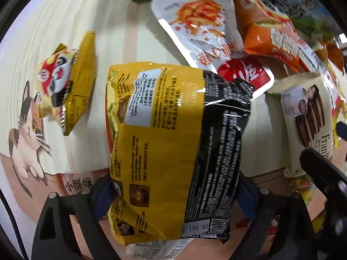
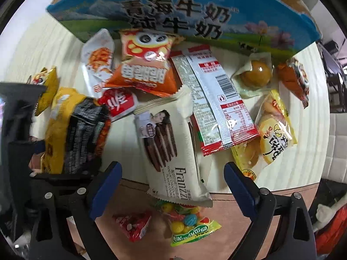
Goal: Organize snacks
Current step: 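Grasp the yellow-black biscuit bag with the left tool while the right grasps the Franzzi pack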
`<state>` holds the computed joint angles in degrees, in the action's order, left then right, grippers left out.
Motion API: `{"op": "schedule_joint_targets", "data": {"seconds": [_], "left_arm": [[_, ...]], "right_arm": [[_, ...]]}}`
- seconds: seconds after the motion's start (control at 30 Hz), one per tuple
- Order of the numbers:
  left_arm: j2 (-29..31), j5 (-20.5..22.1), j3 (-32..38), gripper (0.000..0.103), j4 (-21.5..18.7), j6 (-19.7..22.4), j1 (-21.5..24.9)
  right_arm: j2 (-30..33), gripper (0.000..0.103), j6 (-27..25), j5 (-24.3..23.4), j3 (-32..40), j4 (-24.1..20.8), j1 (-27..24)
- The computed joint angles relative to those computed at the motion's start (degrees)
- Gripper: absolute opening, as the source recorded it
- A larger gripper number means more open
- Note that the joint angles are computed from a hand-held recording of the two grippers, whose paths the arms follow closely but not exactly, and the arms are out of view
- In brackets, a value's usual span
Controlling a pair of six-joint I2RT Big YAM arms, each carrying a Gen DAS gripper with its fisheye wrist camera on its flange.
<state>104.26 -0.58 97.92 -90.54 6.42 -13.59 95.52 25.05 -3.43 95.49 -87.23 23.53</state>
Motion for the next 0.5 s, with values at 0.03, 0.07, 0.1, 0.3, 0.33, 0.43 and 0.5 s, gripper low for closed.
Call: {"op": "schedule_joint_targets", "data": {"seconds": [0.03, 0.07, 0.1, 0.3, 0.33, 0.43, 0.5], "left_arm": [[-0.17, 0.16, -0.05, 0.086, 0.23, -0.33, 0.55], [-0.04, -0.04, 0.15, 0.086, -0.01, -0.75, 0.97], [0.07, -0.19, 0.27, 0.086, -0.10, -1.33, 1.70], [-0.24, -3.33, -0.74, 0.086, 1.11, -2.16, 4.96], [-0.25, -3.07, -1.23, 0.085, 1.73, -2.37, 5.31], [-0.92, -3.16, -2.59, 0.085, 2.85, -2.46, 6.10], [-1.12, -3.55, -2.81, 0.085, 3.33, -2.54, 6.34]], "right_arm": [[0.34, 0.097, 0.21, -0.28, 0.03, -0.08, -0.15], [0.71, 0.097, 0.59, -0.25, 0.08, -0.28, -0.19], [1.16, 0.097, 0.91, -0.18, 0.19, -0.20, -0.13], [4.63, 0.086, 3.83, -0.66, 1.59, -0.29, 1.52], [5.46, 0.083, 4.30, -0.15, 1.87, -0.98, 1.91], [5.48, 0.065, 6.88, -0.77, 0.81, 0.04, 2.12], [5.11, 0.064, 8.15, -1.56, -0.06, 0.28, 1.76]]}}
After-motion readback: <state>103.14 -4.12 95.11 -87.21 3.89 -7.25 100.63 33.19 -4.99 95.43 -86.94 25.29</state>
